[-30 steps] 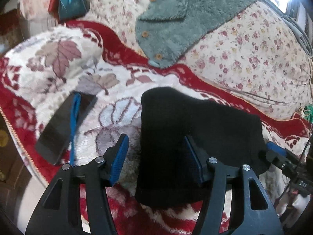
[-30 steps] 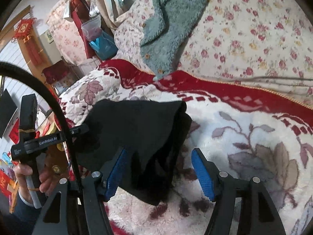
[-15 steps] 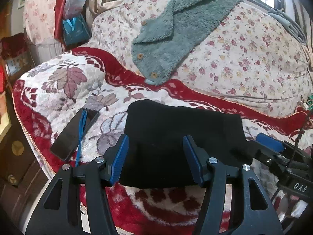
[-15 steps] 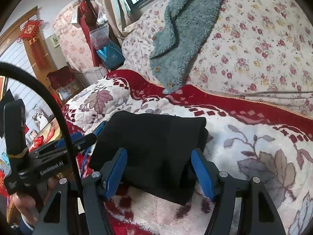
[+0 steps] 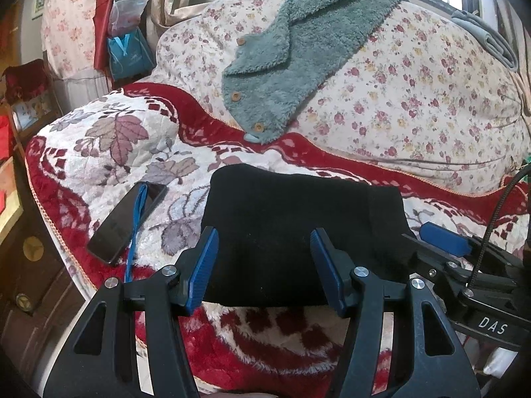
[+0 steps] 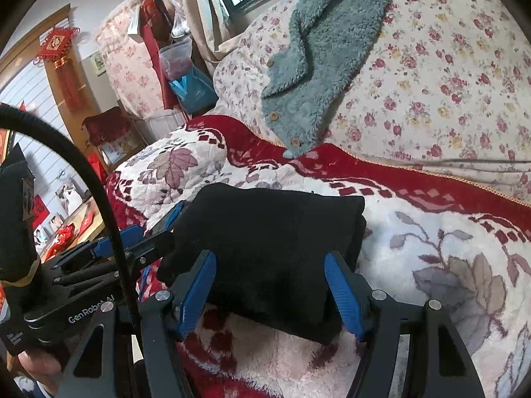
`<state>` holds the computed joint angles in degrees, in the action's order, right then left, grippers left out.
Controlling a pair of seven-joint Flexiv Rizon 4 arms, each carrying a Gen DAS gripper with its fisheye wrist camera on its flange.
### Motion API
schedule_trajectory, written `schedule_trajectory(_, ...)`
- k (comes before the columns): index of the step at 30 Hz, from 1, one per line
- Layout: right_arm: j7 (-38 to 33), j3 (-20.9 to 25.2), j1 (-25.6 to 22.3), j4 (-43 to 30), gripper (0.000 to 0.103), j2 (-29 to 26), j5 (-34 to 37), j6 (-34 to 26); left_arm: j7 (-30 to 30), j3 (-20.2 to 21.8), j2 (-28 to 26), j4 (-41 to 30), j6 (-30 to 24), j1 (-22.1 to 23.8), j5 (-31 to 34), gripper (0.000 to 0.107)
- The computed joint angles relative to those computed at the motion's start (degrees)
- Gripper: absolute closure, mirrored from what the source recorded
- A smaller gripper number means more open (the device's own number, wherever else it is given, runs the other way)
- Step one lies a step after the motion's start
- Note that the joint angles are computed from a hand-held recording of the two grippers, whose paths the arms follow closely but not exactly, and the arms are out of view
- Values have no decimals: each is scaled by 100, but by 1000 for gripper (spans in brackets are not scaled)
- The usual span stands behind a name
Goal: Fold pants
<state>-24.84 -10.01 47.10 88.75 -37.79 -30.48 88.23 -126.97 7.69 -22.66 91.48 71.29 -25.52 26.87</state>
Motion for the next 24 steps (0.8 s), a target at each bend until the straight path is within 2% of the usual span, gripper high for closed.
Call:
schedule_trajectory(9, -145, 204, -111, -132, 37, -68, 42, -104, -121, 21, 10, -1, -58, -28, 71, 48)
schedule_trajectory(24, -447, 593, -307, -485, 37, -260, 162, -380, 9, -30, -69, 32, 9, 83, -122, 48)
